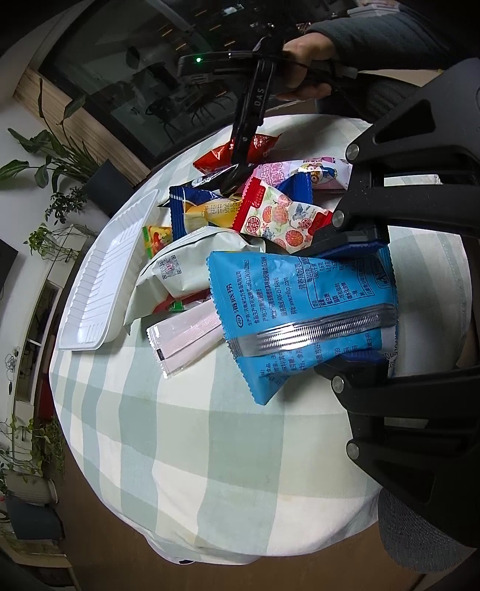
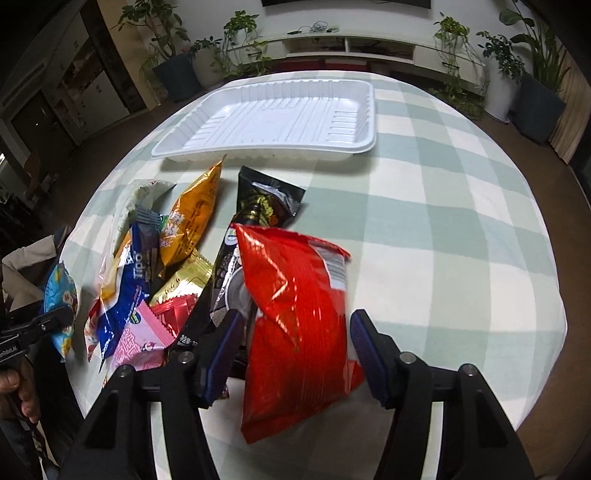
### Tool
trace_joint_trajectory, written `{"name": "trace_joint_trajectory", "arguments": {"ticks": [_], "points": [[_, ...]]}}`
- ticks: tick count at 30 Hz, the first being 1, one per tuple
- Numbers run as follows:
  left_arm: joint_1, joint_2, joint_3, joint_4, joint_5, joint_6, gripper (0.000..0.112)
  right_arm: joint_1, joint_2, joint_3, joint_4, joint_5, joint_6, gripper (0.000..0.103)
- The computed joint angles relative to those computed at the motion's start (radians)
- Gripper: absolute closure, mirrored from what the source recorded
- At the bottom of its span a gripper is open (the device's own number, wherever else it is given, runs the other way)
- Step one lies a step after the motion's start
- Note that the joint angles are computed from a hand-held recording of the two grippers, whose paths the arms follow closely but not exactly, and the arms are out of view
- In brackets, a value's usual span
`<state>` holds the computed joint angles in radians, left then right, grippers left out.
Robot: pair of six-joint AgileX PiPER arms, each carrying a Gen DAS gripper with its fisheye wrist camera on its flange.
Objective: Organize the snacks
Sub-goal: 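Carry the blue bag with the left tool into the tray while the right tool carries the red bag there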
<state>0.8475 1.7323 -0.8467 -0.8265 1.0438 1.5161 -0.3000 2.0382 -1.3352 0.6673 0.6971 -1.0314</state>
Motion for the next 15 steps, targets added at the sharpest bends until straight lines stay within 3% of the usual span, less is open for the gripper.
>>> {"name": "trace_joint_trajectory", "arguments": {"ticks": [9, 15], "points": [[-0.002, 0.012, -0.006, 0.0, -0.001, -0.002, 0.077, -0.073, 0.1, -0.127, 0.061, 0.229, 0.007, 0.059], [-0.009, 0.006, -0.002, -0.003, 0.003, 0.002, 0.077, -0.098, 0.128, -0.148, 0.104, 0.274, -0.003, 0.066]]}}
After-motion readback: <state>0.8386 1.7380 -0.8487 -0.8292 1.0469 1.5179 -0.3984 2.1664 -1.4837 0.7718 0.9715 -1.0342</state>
